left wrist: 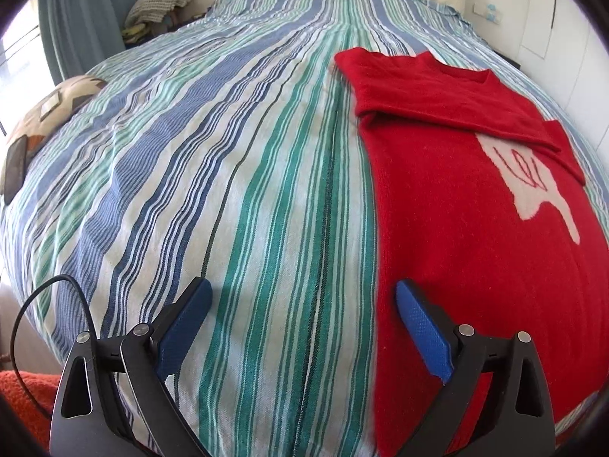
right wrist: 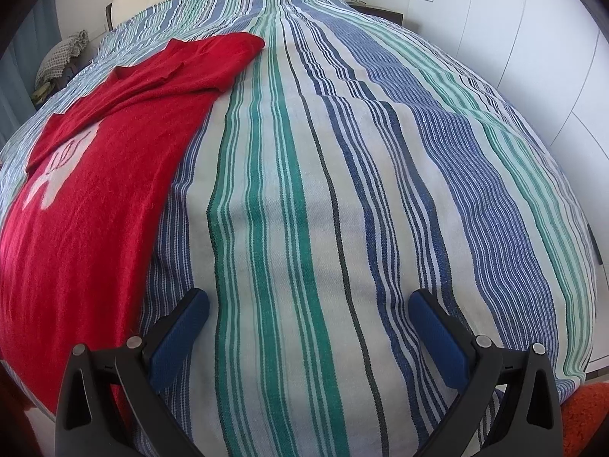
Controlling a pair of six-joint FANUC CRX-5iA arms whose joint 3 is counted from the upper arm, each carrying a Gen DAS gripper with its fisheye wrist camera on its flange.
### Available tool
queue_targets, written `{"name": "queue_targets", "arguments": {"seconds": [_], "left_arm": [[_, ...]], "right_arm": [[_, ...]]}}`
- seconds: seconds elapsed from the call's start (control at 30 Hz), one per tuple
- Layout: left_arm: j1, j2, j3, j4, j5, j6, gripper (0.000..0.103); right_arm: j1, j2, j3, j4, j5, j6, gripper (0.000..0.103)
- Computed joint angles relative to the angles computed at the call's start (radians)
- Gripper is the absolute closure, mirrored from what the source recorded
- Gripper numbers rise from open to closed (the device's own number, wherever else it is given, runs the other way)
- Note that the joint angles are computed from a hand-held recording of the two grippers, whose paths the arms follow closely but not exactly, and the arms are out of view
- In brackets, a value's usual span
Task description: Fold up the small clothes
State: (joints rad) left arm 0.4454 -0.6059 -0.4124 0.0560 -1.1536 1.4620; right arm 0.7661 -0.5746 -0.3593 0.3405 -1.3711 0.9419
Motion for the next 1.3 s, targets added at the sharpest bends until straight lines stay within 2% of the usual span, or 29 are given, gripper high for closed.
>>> {"name": "queue_targets", "arguments": {"seconds": [0.37,1.3], "left_arm": [[0.028,-0.003,-0.010,0.029,-0.011,-0.011,0.004],[0.022,0.002,-0.012,0.019,-0.005,-0.007,0.001]], "right_arm": [[0.007,-0.008,-0.009,0.008,0.004,-0.004,0.000],[0.009,-0.008,-0.009,0.010,0.003,-0.007,0.000]]}}
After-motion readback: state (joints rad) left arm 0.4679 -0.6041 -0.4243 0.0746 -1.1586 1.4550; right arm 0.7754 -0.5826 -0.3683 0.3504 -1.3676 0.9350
